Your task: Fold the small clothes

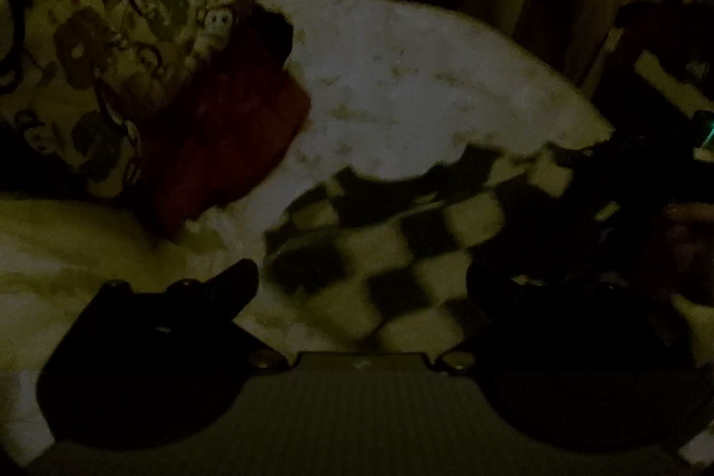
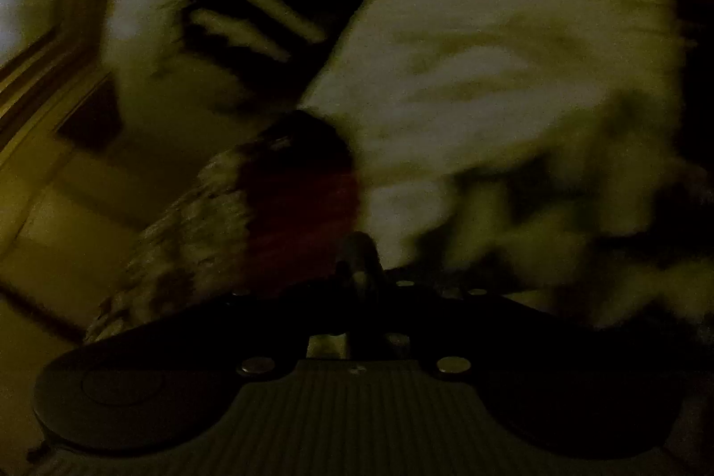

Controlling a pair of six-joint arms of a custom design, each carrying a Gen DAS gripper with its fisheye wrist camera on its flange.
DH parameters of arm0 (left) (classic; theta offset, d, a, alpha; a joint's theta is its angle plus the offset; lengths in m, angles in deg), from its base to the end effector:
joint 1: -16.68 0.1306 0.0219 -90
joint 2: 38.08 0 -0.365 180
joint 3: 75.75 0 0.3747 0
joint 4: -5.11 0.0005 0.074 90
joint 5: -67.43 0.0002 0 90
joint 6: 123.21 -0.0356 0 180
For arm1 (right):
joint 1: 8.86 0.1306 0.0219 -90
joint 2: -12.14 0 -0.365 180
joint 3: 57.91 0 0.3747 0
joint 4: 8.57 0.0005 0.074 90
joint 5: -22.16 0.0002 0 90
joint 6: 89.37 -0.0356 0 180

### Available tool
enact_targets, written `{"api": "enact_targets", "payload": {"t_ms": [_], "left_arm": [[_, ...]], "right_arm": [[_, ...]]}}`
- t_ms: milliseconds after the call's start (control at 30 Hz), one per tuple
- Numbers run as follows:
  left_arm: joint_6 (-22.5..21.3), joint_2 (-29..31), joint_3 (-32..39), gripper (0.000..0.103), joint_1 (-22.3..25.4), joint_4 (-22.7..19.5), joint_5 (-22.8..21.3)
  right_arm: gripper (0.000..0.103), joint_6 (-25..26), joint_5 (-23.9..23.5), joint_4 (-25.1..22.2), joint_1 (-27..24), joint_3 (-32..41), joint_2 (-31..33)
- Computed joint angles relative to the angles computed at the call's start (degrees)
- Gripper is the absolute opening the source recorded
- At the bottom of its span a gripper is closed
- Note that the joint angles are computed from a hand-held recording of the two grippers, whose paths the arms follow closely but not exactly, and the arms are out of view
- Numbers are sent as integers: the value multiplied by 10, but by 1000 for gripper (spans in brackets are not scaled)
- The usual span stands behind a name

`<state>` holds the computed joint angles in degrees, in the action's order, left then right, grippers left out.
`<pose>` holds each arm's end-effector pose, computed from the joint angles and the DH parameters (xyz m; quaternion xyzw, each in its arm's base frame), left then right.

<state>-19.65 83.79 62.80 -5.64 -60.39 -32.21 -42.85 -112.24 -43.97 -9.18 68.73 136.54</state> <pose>0.5990 -0.2400 0.4659 0.0418 0.9323 -0.0331 0.3576 0.6858 0.0206 0.3919 0.1369 0.8226 0.4711 0.2875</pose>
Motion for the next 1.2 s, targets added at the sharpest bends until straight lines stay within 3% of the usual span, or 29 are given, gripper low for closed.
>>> {"api": "enact_targets", "payload": {"t_ms": [67,167,200,233,300,400,500,633,700,733,800,900,933,967,1000,1100,1200], "left_arm": [[15,-1,-9,100,4,-3,7],[30,2,-16,98,12,-5,30],[25,2,-17,98,13,-5,27],[19,0,-19,98,13,-2,19],[6,-8,-24,98,11,6,-2],[2,-15,-22,98,8,17,-22],[2,-10,-10,98,2,8,-3],[-32,17,22,98,-26,-24,3],[-51,32,37,98,-42,-42,-19],[-59,37,39,98,-50,-48,-32],[-77,37,26,98,-63,-47,-56],[-87,43,4,98,-78,-39,-93],[-87,50,3,98,-82,-36,-111],[-84,63,8,98,-88,-36,-139],[-83,75,16,98,-92,-42,-159],[-93,91,13,98,-100,-24,-186],[-45,103,20,98,-97,-38,-189]], "right_arm": [[18,14,-8,-18,-11,-5,13],[53,2,-15,7,-23,-37,13],[73,16,-12,-6,-24,-37,13],[83,57,12,-38,-24,-29,12],[83,151,81,-74,-25,-32,-11],[85,253,183,-75,-19,-47,-46],[85,336,175,-49,-18,-81,-82],[84,524,149,-54,22,-125,-118],[75,638,146,-67,52,-150,-130],[74,682,170,-66,67,-162,-135],[74,740,264,-27,98,-196,-140],[57,754,289,-57,109,-164,-105],[30,755,293,-49,108,-165,-104],[16,750,294,-40,105,-166,-103],[9,733,288,-29,101,-168,-107],[9,596,221,11,61,-168,-125],[9,436,154,15,16,-130,-108]]}}
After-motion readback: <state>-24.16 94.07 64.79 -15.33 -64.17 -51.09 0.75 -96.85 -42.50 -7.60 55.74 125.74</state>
